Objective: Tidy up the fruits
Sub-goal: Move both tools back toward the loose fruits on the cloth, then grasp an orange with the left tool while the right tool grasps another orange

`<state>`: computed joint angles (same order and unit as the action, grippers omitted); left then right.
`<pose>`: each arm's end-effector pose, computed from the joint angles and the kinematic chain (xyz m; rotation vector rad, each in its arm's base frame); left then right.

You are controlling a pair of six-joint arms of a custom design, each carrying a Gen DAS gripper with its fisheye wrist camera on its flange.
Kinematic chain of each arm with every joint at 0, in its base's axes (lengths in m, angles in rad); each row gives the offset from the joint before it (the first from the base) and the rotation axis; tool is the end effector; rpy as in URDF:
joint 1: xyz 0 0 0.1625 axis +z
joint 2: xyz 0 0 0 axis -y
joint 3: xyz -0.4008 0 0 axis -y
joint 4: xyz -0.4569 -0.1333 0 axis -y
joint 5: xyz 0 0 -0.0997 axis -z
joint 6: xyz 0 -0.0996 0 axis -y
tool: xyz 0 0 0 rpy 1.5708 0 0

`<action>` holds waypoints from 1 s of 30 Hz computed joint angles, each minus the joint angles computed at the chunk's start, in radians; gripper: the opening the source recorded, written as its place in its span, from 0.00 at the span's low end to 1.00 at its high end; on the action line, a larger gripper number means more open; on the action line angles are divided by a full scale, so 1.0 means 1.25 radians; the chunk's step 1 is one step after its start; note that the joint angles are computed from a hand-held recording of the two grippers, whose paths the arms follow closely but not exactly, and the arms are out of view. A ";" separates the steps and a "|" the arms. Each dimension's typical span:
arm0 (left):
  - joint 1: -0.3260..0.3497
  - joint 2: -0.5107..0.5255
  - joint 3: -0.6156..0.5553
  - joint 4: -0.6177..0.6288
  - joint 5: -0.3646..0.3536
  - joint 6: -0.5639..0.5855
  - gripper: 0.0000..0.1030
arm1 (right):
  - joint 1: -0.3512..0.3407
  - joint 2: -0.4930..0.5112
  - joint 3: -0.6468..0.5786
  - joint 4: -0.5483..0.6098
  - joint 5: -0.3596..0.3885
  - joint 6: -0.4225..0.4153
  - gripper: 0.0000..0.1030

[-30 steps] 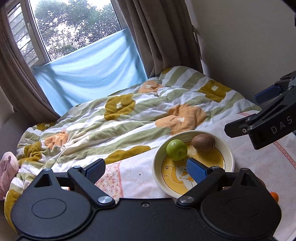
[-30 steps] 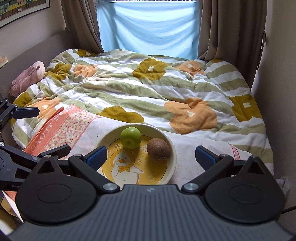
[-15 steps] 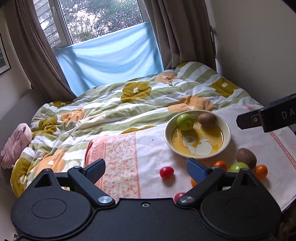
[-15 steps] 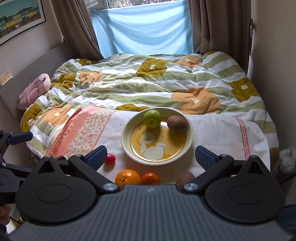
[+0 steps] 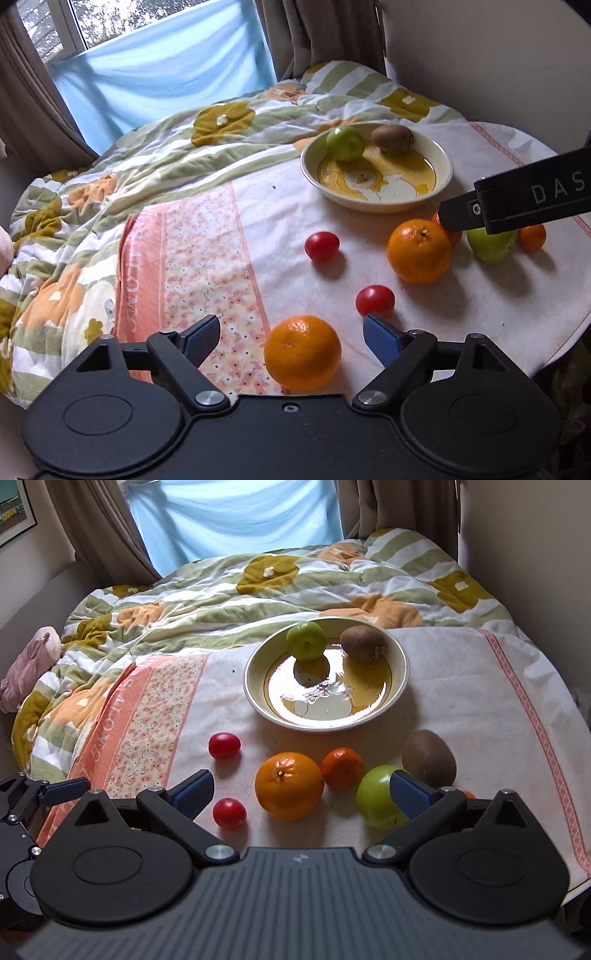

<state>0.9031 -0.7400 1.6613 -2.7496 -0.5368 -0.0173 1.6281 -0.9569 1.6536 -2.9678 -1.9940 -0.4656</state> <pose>-0.2502 -0.6708 0.0450 0.5386 2.0944 -0.6748 0.1333 -0.7096 0.1917 0.4542 -2.4520 0.7808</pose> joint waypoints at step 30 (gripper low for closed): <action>0.075 0.015 -0.018 -0.020 -0.135 0.074 0.61 | 0.000 0.158 -0.099 -0.025 -0.100 0.090 0.97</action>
